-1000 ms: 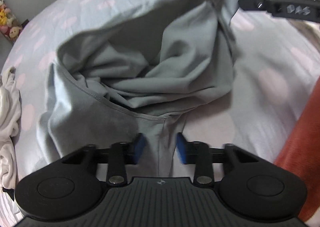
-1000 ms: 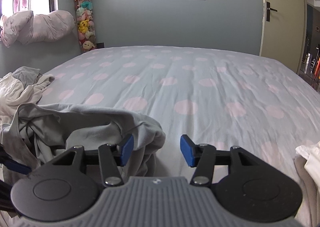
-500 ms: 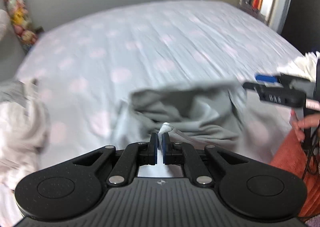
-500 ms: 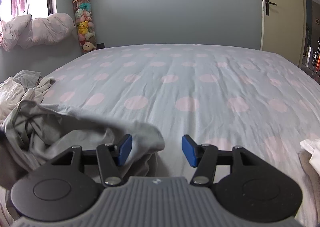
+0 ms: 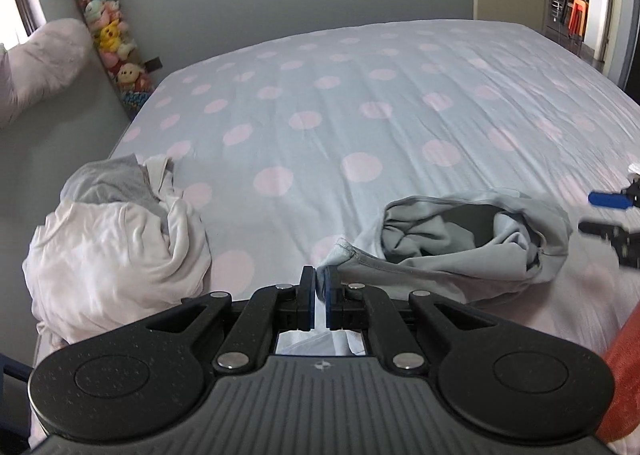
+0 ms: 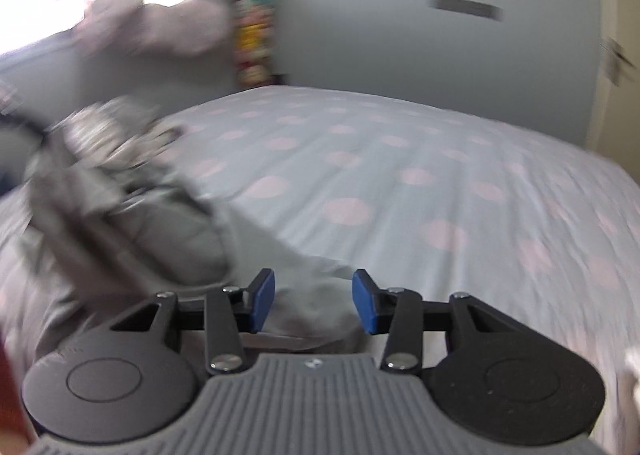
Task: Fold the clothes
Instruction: 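Lay the grey garment flat on the bed with both grippers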
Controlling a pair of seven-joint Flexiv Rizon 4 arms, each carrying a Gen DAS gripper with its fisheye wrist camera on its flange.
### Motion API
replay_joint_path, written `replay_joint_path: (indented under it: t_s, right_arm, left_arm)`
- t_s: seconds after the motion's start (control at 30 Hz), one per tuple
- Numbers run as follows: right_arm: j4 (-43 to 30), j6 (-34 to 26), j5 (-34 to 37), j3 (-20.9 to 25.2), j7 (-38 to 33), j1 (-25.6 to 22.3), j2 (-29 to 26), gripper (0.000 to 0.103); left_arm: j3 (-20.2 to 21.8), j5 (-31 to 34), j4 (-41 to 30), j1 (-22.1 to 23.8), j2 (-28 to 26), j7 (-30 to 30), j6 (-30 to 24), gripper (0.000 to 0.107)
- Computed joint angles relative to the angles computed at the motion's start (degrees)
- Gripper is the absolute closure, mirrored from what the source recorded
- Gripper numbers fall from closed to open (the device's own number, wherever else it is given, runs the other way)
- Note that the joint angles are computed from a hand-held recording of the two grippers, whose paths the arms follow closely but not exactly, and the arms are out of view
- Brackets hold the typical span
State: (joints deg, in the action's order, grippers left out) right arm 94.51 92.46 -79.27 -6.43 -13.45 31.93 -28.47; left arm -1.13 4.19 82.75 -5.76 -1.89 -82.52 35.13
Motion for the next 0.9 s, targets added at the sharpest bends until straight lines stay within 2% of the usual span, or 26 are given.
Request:
replay_joint_path:
  t_s: [0.1,0.17,0.23,0.33,0.37,0.4,0.43,0.47,0.53,0.57,0.67,0.73,0.8,0.9]
  right_arm:
    - [-0.64,-6.91,15.26,11.39,-23.95,-3.23,-1.85,0.059]
    - [-1.95,-11.89,21.86,16.83,-35.40,-4.54,-3.00,0.060]
    - [-2.62,-15.89,25.04,18.49,-41.86,-4.03,-3.48,0.060]
    - [-4.42,-21.22,28.43,17.69,-46.30,-1.87,-4.41,0.061]
    - [-4.50,-21.27,28.72,16.49,-46.09,-1.08,-4.27,0.067]
    - [-4.48,-21.12,28.88,15.17,-45.69,-0.26,-4.08,0.083]
    - [-4.46,-20.98,29.03,13.85,-45.28,0.56,-3.90,0.092]
    - [-4.44,-20.84,29.18,12.54,-44.87,1.38,-3.73,0.098]
    - [-4.41,-20.59,29.46,9.90,-44.05,3.03,-3.43,0.098]
    - [-3.79,-19.11,28.22,7.02,-41.14,4.34,-2.59,0.098]
    - [-3.32,-15.36,21.31,-1.21,-29.09,7.08,-0.19,0.098]
    - [-3.96,-14.72,15.35,-4.94,-20.38,7.65,1.16,0.098]
    - [-4.63,-15.65,8.51,-7.84,-12.86,8.18,2.63,0.098]
    - [-5.89,-18.54,4.32,-7.88,-9.29,7.42,3.93,0.098]
  left_arm:
    - [0.32,-1.22,0.45,0.40,-0.02,0.11,0.80,0.104]
    - [0.40,-1.74,0.74,0.56,-0.01,0.25,1.36,0.104]
    - [0.39,-2.33,0.69,0.73,-0.20,0.74,1.69,0.104]
    - [0.46,-3.31,0.71,0.97,-0.44,1.62,2.19,0.104]
    - [0.52,-3.61,0.74,1.07,-0.49,1.87,2.36,0.104]
    - [0.57,-3.79,0.84,1.13,-0.46,1.99,2.58,0.104]
    - [0.62,-4.05,0.95,1.19,-0.39,2.14,2.81,0.104]
    - [0.65,-4.39,1.13,1.23,-0.22,2.43,3.04,0.104]
    - [0.70,-5.08,1.50,1.32,0.11,3.03,3.50,0.104]
    - [0.71,-5.88,1.79,1.36,0.28,3.70,3.86,0.104]
    - [0.60,-9.02,2.87,1.34,0.86,6.32,4.97,0.104]
    - [0.38,-10.73,3.62,1.06,1.32,8.29,6.29,0.104]
    - [0.20,-14.30,4.64,0.70,1.84,10.46,7.98,0.104]
    - [-0.37,-19.93,5.66,-0.26,2.48,14.06,10.05,0.104]
